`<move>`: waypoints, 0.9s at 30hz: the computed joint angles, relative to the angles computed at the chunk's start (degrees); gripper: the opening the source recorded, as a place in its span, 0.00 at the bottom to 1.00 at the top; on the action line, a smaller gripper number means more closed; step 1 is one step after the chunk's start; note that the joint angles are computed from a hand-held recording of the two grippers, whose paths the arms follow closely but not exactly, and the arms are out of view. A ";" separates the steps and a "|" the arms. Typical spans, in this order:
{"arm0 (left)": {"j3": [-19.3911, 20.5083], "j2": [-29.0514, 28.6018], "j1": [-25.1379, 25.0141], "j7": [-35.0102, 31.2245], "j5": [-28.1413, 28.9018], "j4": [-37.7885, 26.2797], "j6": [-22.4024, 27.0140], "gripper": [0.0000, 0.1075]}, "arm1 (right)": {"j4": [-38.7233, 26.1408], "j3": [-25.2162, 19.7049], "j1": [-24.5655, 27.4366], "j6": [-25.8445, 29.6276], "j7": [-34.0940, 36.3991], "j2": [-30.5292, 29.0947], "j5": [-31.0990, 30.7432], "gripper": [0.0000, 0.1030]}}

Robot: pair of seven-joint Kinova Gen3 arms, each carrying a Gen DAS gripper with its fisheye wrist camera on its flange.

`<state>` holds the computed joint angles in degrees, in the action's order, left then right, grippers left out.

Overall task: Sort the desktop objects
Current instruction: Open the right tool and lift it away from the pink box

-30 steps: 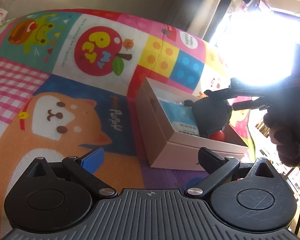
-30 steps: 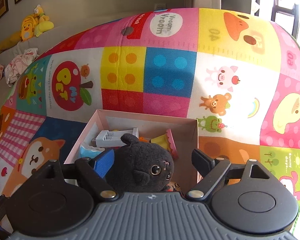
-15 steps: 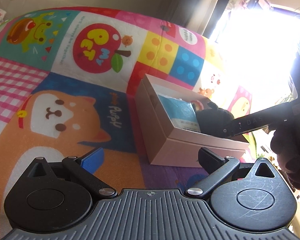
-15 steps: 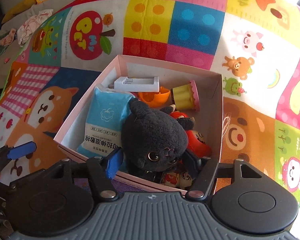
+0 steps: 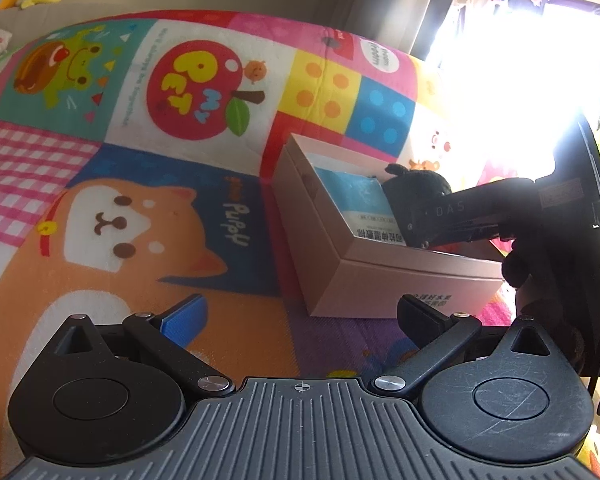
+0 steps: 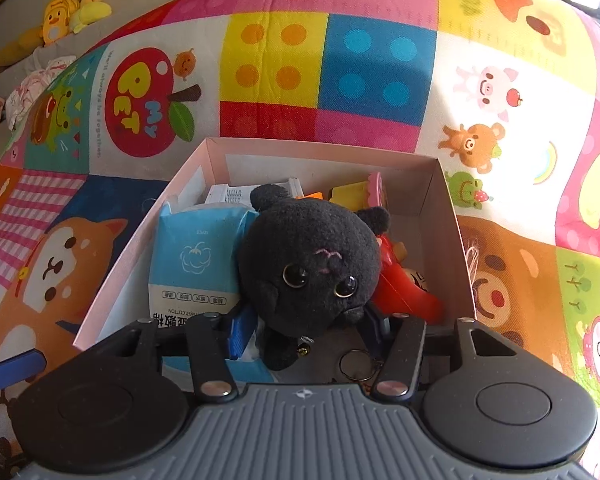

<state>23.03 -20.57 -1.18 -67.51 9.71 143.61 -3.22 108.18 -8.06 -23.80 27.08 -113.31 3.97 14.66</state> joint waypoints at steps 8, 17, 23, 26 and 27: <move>4.90 -1.25 -4.97 0.69 0.00 -0.93 2.64 0.96 | 3.56 1.58 -0.58 -1.74 2.82 -3.40 -4.47 0.58; 8.80 -5.80 -4.88 2.94 -2.25 -2.35 10.05 0.96 | 22.31 -3.70 8.19 -9.28 8.35 -26.70 -14.15 0.93; 22.52 -15.21 -14.35 9.96 -6.54 -5.22 22.04 0.96 | 31.73 -17.48 18.67 -10.01 0.61 -33.82 -15.88 1.00; 25.95 -16.83 -16.81 11.64 -7.08 -6.49 24.56 0.96 | 31.88 -25.45 22.96 -8.29 -5.89 -31.31 -11.13 1.00; 27.33 -16.89 -18.15 12.18 -7.10 -7.03 25.18 0.96 | 31.00 -28.10 25.19 -7.62 -7.06 -30.51 -9.37 1.00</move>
<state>50.36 -37.46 -19.33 -55.32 2.61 136.58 21.96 139.18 -36.17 1.38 19.46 -120.37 -26.54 5.29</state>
